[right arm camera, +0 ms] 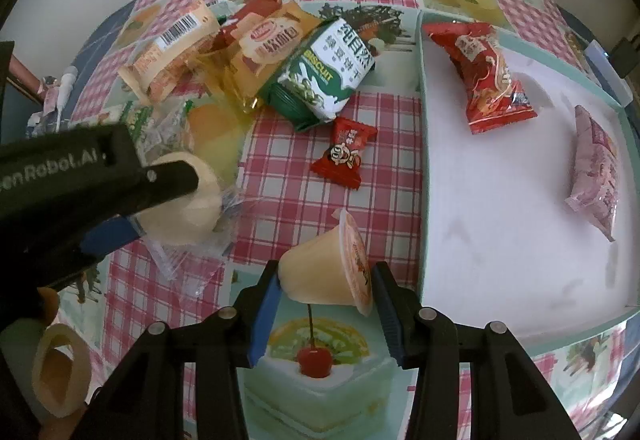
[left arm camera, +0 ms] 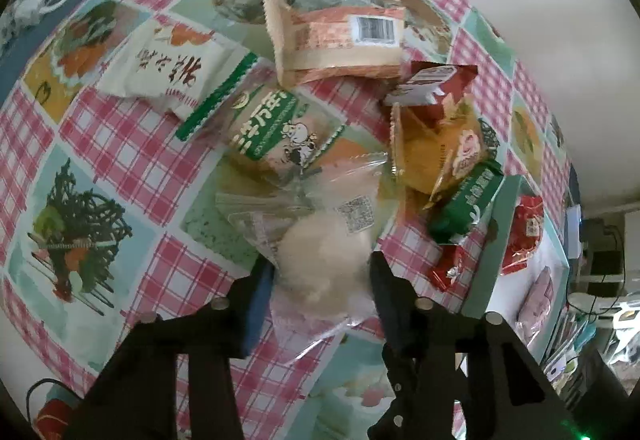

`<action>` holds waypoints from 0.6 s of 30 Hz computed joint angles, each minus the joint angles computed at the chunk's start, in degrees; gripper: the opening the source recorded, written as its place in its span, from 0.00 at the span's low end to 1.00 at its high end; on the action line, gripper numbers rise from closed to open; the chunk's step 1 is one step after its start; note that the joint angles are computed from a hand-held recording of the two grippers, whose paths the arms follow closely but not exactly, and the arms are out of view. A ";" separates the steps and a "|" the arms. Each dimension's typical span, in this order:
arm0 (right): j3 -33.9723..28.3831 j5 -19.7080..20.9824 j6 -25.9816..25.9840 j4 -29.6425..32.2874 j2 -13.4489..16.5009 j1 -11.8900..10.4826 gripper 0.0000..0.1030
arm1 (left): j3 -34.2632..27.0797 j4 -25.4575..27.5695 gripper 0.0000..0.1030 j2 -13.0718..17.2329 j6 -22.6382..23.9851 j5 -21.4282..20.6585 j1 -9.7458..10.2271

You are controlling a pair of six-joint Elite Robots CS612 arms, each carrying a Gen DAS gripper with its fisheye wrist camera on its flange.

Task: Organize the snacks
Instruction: 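Grasp the bagged white bun with the left tool while the right tool holds the jelly cup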

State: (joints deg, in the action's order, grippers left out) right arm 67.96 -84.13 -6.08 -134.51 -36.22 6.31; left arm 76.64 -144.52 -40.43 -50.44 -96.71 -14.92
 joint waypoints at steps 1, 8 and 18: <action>0.17 0.23 0.15 -0.32 -0.20 -0.05 0.47 | 0.53 0.27 0.47 -0.45 0.49 0.54 -0.09; 1.97 3.25 1.28 -3.61 -2.01 -0.67 0.47 | 2.37 -1.71 0.45 -2.08 0.25 3.00 -0.12; 4.53 0.77 8.29 -9.60 -4.55 -1.96 0.47 | 5.24 -8.94 0.45 -4.50 3.93 6.47 -1.61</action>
